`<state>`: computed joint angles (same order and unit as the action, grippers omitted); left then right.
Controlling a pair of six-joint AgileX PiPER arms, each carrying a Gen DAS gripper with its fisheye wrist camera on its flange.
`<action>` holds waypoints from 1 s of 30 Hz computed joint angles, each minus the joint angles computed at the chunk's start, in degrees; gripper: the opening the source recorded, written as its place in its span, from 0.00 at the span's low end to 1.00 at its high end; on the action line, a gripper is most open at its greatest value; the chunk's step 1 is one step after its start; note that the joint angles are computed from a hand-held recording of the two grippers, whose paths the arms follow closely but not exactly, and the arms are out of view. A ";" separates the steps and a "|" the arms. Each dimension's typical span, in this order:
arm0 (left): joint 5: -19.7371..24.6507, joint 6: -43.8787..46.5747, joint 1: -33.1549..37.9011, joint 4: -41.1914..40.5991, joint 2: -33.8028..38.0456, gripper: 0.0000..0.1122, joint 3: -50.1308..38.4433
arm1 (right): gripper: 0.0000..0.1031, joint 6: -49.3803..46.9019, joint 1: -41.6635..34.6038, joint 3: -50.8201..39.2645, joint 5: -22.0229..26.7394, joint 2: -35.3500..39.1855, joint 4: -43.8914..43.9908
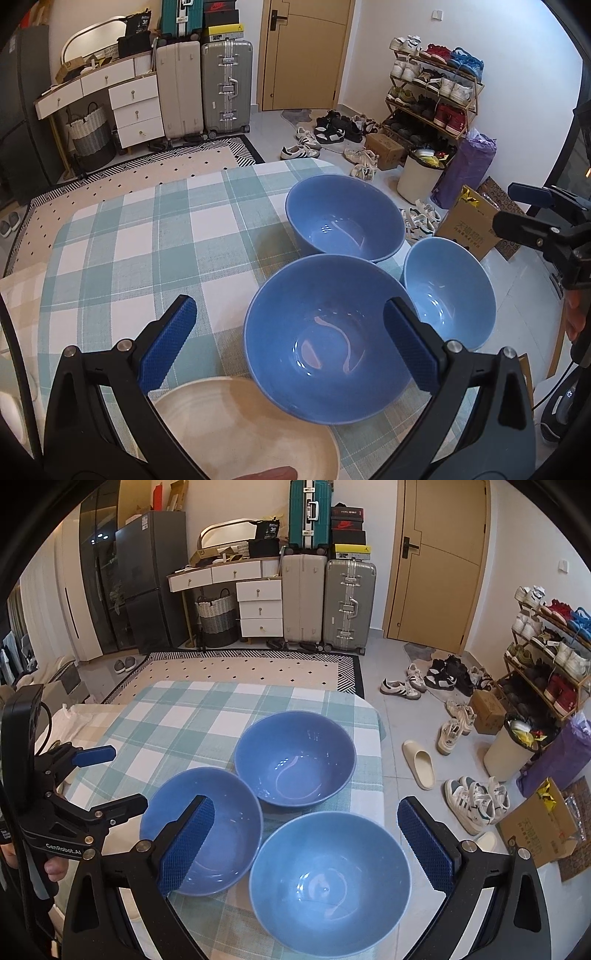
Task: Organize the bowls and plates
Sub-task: 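Move both tools toward the light-blue bowls on the cloth, then close the left gripper on a blue bowl rim while the right gripper grips another bowl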
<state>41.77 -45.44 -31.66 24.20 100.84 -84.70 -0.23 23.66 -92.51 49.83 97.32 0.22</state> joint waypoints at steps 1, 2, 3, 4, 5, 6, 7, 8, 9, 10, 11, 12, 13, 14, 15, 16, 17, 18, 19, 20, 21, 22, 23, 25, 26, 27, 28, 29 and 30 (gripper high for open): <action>0.20 0.95 0.48 -0.76 0.91 0.90 -1.11 | 0.98 -0.26 -0.38 -0.32 0.01 0.41 0.32; 0.31 1.58 0.85 -1.24 1.79 0.90 -2.06 | 0.98 -0.42 -0.84 -0.85 0.10 1.04 0.52; 0.58 2.58 1.31 -2.09 2.72 0.90 -3.18 | 0.98 -0.61 -1.35 -1.48 0.33 1.77 0.79; 0.84 3.84 1.87 -3.21 3.78 0.90 -4.51 | 0.98 -0.93 -1.94 -2.02 0.45 2.48 1.30; 0.89 4.51 2.18 -3.81 4.57 0.90 -5.38 | 0.98 -1.13 -2.36 -2.54 0.52 3.17 1.66; 1.14 5.35 2.57 -4.47 5.57 0.90 -6.59 | 0.98 -1.30 -2.90 -3.20 0.68 3.98 2.05; 1.37 6.28 3.01 -5.16 6.64 0.90 -7.89 | 0.98 -1.36 -3.23 -3.70 0.74 4.65 2.32; 1.57 7.24 3.42 -5.88 7.69 0.90 -9.13 | 0.98 -1.62 -3.72 -4.27 0.85 5.39 2.76; 1.94 8.00 3.78 -6.51 8.72 0.90 -10.36 | 0.98 -1.89 -4.25 -4.87 1.03 6.06 3.08; 2.34 8.52 4.06 -6.98 9.72 0.90 -11.58 | 0.98 -1.84 -4.56 -5.41 1.12 6.73 3.18; 2.46 9.05 4.34 -7.51 10.53 0.90 -12.47 | 0.98 -1.92 -4.82 -5.92 1.24 7.39 3.36; 2.72 9.91 4.80 -8.35 11.58 0.90 -13.81 | 0.98 -2.29 -5.27 -6.73 1.48 8.33 3.83; 2.98 10.69 5.26 -9.14 12.60 0.90 -15.11 | 0.98 -2.31 -5.45 -7.49 1.62 9.15 3.95; 3.17 11.43 5.66 -9.76 13.58 0.90 -16.34 | 0.98 -2.40 -5.73 -8.23 1.81 9.96 4.06; 3.36 12.11 6.04 -10.29 14.46 0.90 -17.44 | 0.98 -2.49 -5.95 -8.92 2.00 10.78 4.20; 3.67 12.77 6.39 -10.76 15.43 0.90 -18.66 | 0.98 -2.52 -6.20 -9.43 2.06 11.50 4.34; 3.93 13.43 6.71 -11.13 16.37 0.90 -19.83 | 0.98 -2.56 -6.33 -9.95 2.22 12.08 4.46; 4.21 13.75 6.90 -11.30 17.01 0.90 -20.67 | 0.98 -2.83 -6.53 -10.78 2.49 12.93 4.75; 4.74 14.20 7.22 -11.62 18.06 0.90 -22.11 | 0.98 -2.78 -6.51 -10.92 2.39 13.26 4.75; 4.83 14.67 7.62 -12.07 18.81 0.90 -23.02 | 0.98 -2.89 -6.63 -11.76 2.65 14.01 4.83; 4.93 15.32 8.06 -12.81 19.64 0.90 -24.11 | 0.98 -2.97 -6.76 -12.54 2.84 14.72 4.94; 5.09 16.20 8.54 -13.77 20.61 0.90 -25.42 | 0.98 -3.00 -6.89 -13.27 3.02 15.35 5.03; 5.00 16.75 8.95 -14.37 21.17 0.90 -25.98 | 0.98 -3.00 -7.03 -14.23 3.37 16.14 5.10; 5.64 17.99 9.75 -15.75 23.10 0.90 -28.61 | 0.98 -2.99 -7.26 -16.49 4.20 17.98 5.20; 6.09 18.65 10.10 -16.30 24.03 0.90 -29.91 | 0.98 -3.04 -7.37 -17.88 4.76 19.05 5.16; 6.31 19.05 10.36 -16.67 24.76 0.90 -30.82 | 0.98 -2.86 -7.31 -18.59 4.93 19.70 4.98; 6.81 19.50 10.64 -17.08 25.80 0.90 -32.20 | 0.98 -2.94 -7.37 -19.38 5.16 20.36 5.02; 7.12 20.01 10.93 -17.51 26.62 0.89 -33.24 | 0.98 -2.99 -7.44 -20.51 5.55 21.27 5.09; 7.58 20.40 11.20 -17.90 27.67 0.89 -34.63 | 0.98 -2.83 -7.40 -21.03 5.55 21.94 5.06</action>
<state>49.35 -25.05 -20.46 6.30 128.51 -119.33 -3.06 16.26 -113.55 55.37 119.27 5.29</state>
